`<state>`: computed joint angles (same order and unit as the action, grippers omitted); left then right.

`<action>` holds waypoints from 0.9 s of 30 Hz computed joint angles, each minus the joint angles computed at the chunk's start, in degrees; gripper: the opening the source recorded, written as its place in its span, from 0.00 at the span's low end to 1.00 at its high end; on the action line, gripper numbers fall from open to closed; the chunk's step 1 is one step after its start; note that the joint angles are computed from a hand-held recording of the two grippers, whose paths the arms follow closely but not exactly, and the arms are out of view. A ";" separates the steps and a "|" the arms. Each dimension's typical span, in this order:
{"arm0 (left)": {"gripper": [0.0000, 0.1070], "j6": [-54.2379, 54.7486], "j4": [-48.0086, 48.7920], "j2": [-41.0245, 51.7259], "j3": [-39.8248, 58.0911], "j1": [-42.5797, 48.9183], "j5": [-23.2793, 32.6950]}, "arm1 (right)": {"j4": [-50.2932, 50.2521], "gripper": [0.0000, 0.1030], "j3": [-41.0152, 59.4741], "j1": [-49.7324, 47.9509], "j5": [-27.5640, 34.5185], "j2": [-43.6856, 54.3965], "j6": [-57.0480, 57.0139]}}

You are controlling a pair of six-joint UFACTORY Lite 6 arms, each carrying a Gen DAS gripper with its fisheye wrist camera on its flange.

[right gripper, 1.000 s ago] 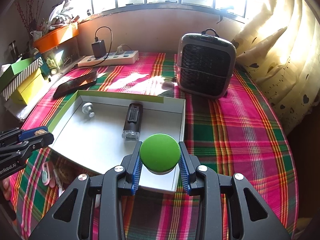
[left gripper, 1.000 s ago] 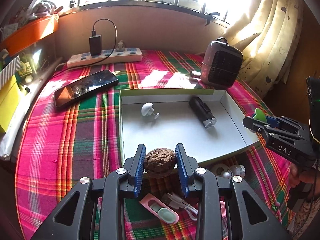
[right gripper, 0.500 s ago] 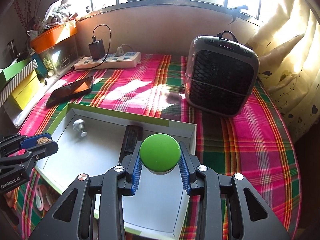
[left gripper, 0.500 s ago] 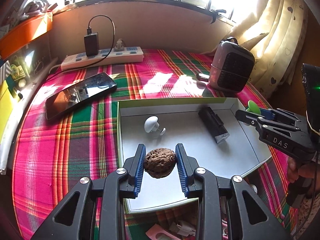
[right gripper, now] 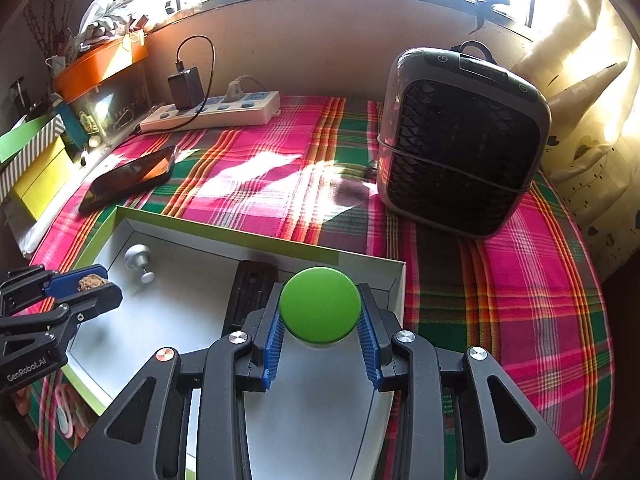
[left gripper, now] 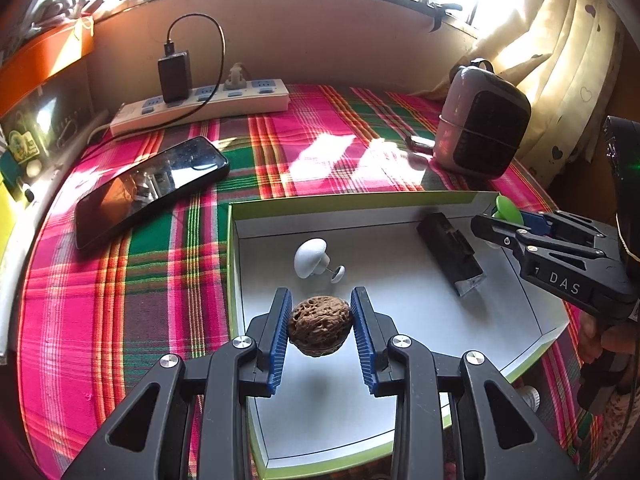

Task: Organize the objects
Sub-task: 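Lift the walnut and green-capped knob and carry both over the box, then lower into the box and open the left tool while the right tool releases the green knob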

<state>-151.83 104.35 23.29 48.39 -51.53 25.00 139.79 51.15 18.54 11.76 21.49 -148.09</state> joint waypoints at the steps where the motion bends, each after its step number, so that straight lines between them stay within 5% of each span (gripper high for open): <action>1: 0.27 -0.13 0.24 0.40 0.22 0.12 -0.01 | 0.22 0.34 0.31 0.11 -0.13 0.40 -0.14; 27: 0.27 9.57 -6.95 5.27 5.41 -0.49 1.99 | 11.51 0.34 1.31 1.42 -0.34 2.47 -11.40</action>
<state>-142.26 97.40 28.56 53.80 -52.02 26.99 151.30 52.45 19.96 11.42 23.97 -159.49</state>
